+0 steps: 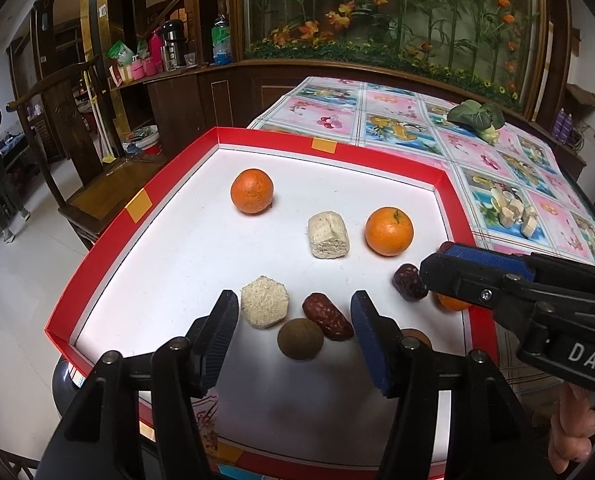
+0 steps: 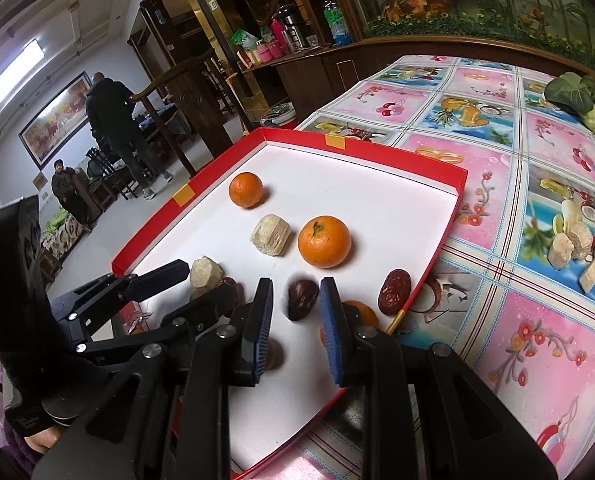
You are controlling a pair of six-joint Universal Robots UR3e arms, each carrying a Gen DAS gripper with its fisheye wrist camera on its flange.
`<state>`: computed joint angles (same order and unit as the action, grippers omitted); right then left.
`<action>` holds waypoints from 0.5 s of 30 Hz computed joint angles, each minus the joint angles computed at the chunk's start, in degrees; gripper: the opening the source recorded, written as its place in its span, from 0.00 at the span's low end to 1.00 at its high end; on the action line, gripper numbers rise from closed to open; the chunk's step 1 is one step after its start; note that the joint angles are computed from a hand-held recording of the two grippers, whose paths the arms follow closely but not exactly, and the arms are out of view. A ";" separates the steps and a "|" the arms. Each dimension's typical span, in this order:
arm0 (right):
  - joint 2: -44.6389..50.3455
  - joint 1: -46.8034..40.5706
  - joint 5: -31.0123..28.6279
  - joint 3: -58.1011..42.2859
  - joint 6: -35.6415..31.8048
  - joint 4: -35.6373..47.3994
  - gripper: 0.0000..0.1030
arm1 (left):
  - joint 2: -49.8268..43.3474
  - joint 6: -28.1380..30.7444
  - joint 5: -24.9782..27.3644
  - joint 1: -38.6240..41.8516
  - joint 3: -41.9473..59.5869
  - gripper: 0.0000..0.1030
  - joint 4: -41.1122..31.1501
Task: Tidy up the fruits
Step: 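Lower both dates into the tray and open both tools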
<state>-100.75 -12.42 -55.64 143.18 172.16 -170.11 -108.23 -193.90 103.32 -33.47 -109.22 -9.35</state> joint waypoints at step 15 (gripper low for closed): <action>-1.62 -0.79 -0.01 -0.27 0.42 1.65 0.42 | -0.12 -0.39 0.13 -0.74 -0.16 0.66 0.08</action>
<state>-102.36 -13.22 -55.65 142.91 172.58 -168.46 -108.35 -194.30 103.45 -34.21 -109.38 -9.27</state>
